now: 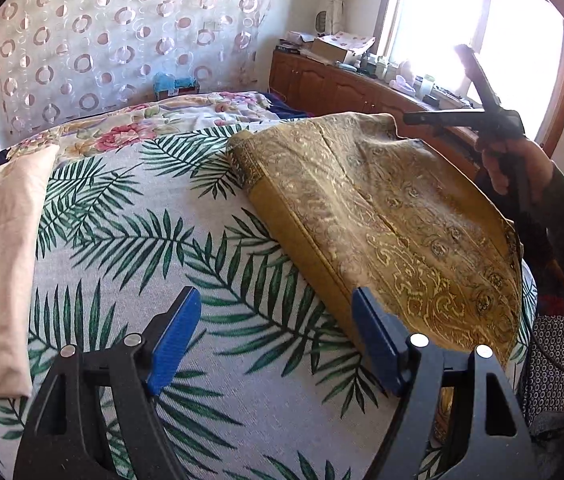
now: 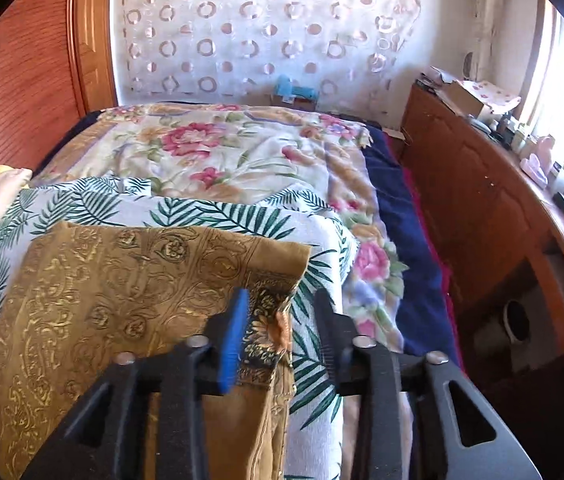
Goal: Fold small clothes
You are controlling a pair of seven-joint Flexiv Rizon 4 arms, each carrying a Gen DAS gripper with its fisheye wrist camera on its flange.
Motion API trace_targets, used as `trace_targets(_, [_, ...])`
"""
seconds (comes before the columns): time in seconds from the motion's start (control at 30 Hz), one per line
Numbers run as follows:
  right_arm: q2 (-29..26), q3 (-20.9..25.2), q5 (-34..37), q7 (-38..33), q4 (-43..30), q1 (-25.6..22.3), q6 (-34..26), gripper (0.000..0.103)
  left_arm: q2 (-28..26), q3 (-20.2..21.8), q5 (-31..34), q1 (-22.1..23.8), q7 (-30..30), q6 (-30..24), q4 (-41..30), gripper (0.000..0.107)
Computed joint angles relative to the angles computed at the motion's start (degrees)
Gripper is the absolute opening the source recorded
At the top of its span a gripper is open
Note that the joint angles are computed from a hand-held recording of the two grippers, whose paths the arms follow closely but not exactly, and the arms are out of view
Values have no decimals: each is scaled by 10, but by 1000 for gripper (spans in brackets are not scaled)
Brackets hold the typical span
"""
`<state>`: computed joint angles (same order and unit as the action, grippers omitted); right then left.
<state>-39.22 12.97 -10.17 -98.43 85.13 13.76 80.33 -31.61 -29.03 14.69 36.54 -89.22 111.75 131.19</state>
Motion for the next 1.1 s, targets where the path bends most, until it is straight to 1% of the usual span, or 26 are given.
trace_targets(0.03, [0,-1,1,-2,3,-1,8,48,2,5,-3,-5,2,-3,-4,78])
trace_targets(0.07, [3,10,4,-9,10,-7,15,49,3,9,-6,-11,3,-5,-8,78])
trace_targets(0.13, [-16,70,18,-55,-20,-48,-18,50,2,8,-9,-12,8,-11,-17,78])
trace_targets(0.17, [-19,87,26,-77,-22,-57,-35,50,-1,4,-11,-11,10,-14,-25,78])
trace_targets(0.2, [-22,93,32,-96,-24,-63,-44,50,-3,3,-15,-11,12,-17,-31,78])
trace_targets(0.27, [-25,89,39,-120,-25,-62,-62,50,-7,2,-24,-15,19,-27,-48,78])
trace_targets(0.3, [-29,78,40,-123,-26,-55,-68,50,-9,5,-30,-20,25,-34,-59,78])
trace_targets(0.37, [-35,53,42,-127,-25,-40,-64,50,-14,11,-46,-32,44,-56,-85,78])
trace_targets(0.43, [-41,42,44,-135,-22,-33,-54,50,-24,2,-63,-31,66,-80,-110,78])
trace_targets(0.5, [-41,41,48,-141,-13,-33,-27,50,-40,-16,-81,-23,90,-107,-141,78])
trace_targets(0.53, [-42,46,51,-146,-14,-38,-23,50,-45,-24,-88,-20,101,-113,-149,75])
trace_targets(0.6, [-48,61,61,-152,-15,-50,-14,51,-64,-38,-105,-18,127,-140,-182,64])
trace_targets(0.67, [-54,78,69,-159,-22,-63,-20,51,-83,-47,-126,-19,149,-167,-212,45])
trace_targets(0.73, [-58,78,74,-158,-21,-60,-18,51,-97,-37,-150,-37,163,-193,-246,32])
trace_targets(0.83, [-55,75,76,-158,-19,-58,-16,52,-108,-17,-179,-62,178,-212,-277,21])
trace_targets(0.9, [-55,70,75,-156,-20,-54,-15,53,-117,-14,-197,-70,193,-230,-294,20])
trace_targets(1.03, [-47,56,70,-140,-10,-41,-7,54,-117,50,-228,-126,194,-274,-323,21])
trace_targets(1.1, [-47,58,67,-138,-10,-42,-7,54,-117,71,-243,-144,195,-286,-329,22])
